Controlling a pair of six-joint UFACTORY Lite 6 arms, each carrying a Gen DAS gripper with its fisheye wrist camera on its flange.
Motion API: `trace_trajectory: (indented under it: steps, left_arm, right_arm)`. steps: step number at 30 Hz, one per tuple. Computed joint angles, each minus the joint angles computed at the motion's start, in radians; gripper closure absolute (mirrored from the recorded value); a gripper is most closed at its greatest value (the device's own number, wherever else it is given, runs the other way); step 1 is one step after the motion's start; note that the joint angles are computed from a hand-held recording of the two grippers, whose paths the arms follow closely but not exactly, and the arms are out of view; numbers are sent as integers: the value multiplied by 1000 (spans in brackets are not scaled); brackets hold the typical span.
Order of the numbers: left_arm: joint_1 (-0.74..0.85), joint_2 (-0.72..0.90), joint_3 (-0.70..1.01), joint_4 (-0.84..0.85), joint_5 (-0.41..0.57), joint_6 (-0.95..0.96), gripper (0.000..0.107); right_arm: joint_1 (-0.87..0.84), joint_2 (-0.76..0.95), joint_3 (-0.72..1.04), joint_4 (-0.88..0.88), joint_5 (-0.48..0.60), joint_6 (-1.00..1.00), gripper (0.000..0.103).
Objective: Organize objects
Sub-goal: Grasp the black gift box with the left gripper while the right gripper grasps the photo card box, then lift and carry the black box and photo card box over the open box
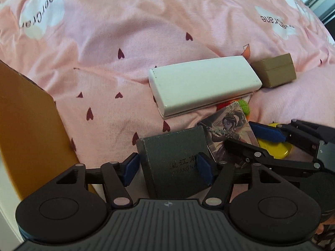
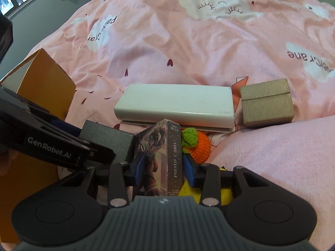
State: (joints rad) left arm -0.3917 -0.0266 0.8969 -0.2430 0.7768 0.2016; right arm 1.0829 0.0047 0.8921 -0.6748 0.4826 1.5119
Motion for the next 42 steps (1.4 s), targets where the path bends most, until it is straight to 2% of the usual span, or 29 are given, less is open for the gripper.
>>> trace_trajectory:
  steps: [5,10,12,16,19,25,26,28,31,33,38,42]
  left_arm:
    - [44,30,-30,-100,-38,45,20]
    - [31,0,-72,-130,-70,57,19]
    - [24,-25,-80,-114,-67,44,25]
    - [50,-133,-107,-152,-42,85,49]
    - [97,-198,-135,-227,-17,157,58]
    - [168,-350,-233,-380,-10,268,58]
    - [191,-367,-252,-424,6,319,66]
    - [190,-361,-280,-481,24,355,67]
    - [74,-449,-349,-372,-104,227,69]
    - [73,-468,-372,-390,-123,244,69]
    - [125,-548,-408,-432,-85,308,69]
    - [220,-639,-399,-446,12,345,69]
  right_arm:
    - [-20,-49,-66,-35,-65,70,63]
    - [-5,-72,-84,-19,-78,63,67]
    - [20,-54,-59,-27,-41,76,68]
    - [46,-102,-73,-23,-23,127,75]
    - [65,-127,-85,-25,-16,178,76]
    - [97,-93,-69,-101,16,285,74]
    - [102,-89,-70,-118,19,307,74]
    - [102,-81,-77,-144,-2,341,74]
    - [124,-55,-62,-164,13,373,76]
    - [146,-37,-42,-169,49,388,77]
    - [191,-27,-3,-172,130,439,78]
    - [265,-11,97,-158,278,444,79]
